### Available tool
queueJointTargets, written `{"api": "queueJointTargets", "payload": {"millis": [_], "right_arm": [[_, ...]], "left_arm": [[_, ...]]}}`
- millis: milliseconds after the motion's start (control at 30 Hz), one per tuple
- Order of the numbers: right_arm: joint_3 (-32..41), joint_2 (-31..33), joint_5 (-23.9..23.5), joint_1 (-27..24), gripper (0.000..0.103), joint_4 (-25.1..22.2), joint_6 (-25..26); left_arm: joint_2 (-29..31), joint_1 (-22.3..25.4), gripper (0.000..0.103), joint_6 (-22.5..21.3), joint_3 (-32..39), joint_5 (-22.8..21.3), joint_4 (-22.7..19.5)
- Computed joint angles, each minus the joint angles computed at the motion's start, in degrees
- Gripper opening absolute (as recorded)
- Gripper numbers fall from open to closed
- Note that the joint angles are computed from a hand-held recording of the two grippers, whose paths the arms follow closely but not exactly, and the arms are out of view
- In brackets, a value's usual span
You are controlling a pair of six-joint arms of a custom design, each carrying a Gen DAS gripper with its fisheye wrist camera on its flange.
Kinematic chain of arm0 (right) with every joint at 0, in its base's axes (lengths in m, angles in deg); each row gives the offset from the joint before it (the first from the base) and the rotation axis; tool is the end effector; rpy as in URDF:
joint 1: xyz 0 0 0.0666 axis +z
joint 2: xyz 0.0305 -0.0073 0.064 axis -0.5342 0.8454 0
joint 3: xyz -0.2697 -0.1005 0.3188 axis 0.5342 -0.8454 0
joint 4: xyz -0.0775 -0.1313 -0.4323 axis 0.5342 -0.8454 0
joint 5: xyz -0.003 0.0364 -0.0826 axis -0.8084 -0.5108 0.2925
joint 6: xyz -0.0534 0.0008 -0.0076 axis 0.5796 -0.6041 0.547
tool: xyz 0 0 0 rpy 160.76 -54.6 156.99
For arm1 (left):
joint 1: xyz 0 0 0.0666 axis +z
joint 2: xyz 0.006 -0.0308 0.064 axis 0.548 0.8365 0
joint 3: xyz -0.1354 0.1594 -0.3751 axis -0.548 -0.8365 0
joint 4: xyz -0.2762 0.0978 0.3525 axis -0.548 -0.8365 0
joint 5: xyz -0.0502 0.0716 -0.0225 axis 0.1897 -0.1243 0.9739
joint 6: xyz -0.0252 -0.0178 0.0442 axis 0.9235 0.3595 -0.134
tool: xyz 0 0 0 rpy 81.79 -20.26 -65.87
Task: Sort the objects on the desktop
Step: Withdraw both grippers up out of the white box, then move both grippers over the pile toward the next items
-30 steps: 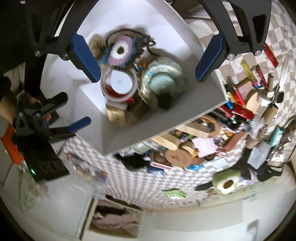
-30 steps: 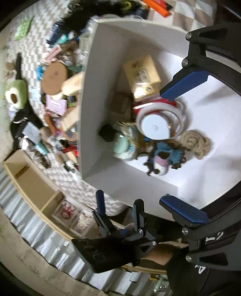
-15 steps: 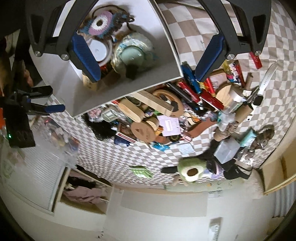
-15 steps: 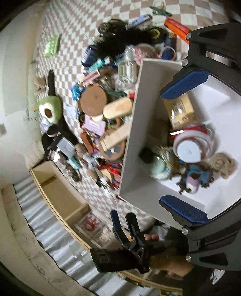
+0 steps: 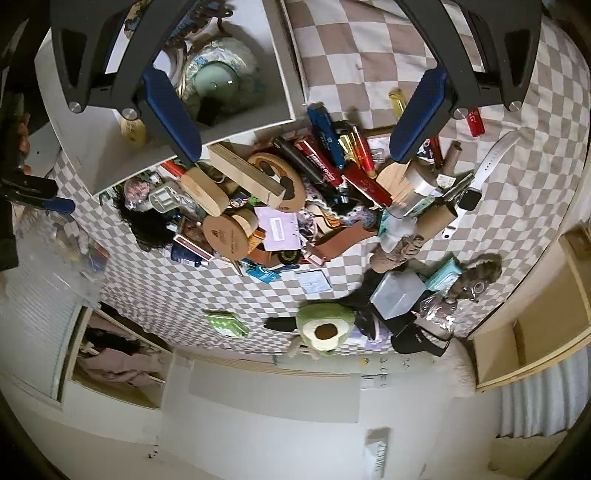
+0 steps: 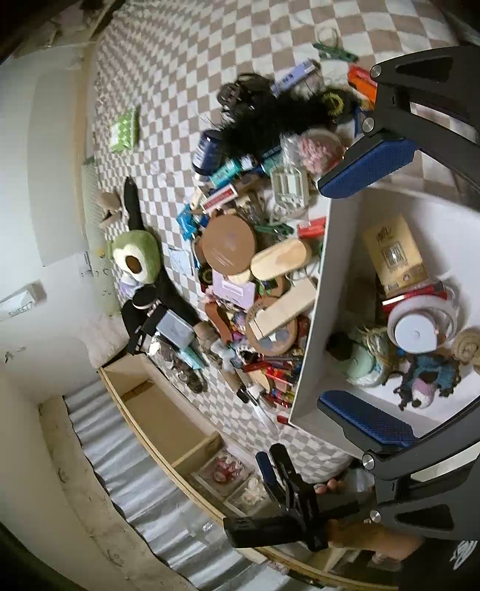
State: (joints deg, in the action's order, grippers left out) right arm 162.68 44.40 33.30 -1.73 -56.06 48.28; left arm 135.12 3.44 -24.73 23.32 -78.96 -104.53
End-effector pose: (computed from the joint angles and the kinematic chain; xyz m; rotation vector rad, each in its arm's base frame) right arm 0.4797 0.2979 0.5652 -0.6586 2.3244 0.7698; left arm 0.3556 -0.1866 0.5905 -0.2803 2.3120 -0.0146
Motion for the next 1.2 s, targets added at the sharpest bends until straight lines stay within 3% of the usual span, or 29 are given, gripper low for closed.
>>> {"api": "queueJointTargets", "payload": {"millis": [167,333,500,633,767,1000,1200], "right_arm": [[0.4,-0.4,4.0,-0.5,0.103,1.5,1.8],[0.1,-0.8,13.7,-0.8,0.103,5.2,4.5],[0.5,0.4,18.7,-2.3,0.103,6.9,6.0],[1.3,2.1,19.4,-4.7,0.103,7.1,3.7],[2.7,4.3,18.2,-6.9,0.103,5.7,0.2],[3.9,7.1,19.4,-8.5,0.103,1.2,0.9],[2.3,7.0,13.8,-11.7,0.103,-2.4,-5.3]], "left_arm": [[0.2,0.4,0.103,0.6,0.2,-0.5,-0.6],[0.5,0.9,0.103,0.5,0.5,-1.2,-1.4],[1.0,2.6,0.103,1.1,0.8,-0.4,-3.0],[0.8,4.7,0.103,2.7,0.4,2.6,-3.3],[0.4,6.0,0.103,3.9,-0.3,2.2,-3.6],[-0.5,7.8,0.103,4.8,-2.1,1.3,-2.3],[-1.4,9.3,0.103,8.6,-4.9,1.6,-2.3]]}}
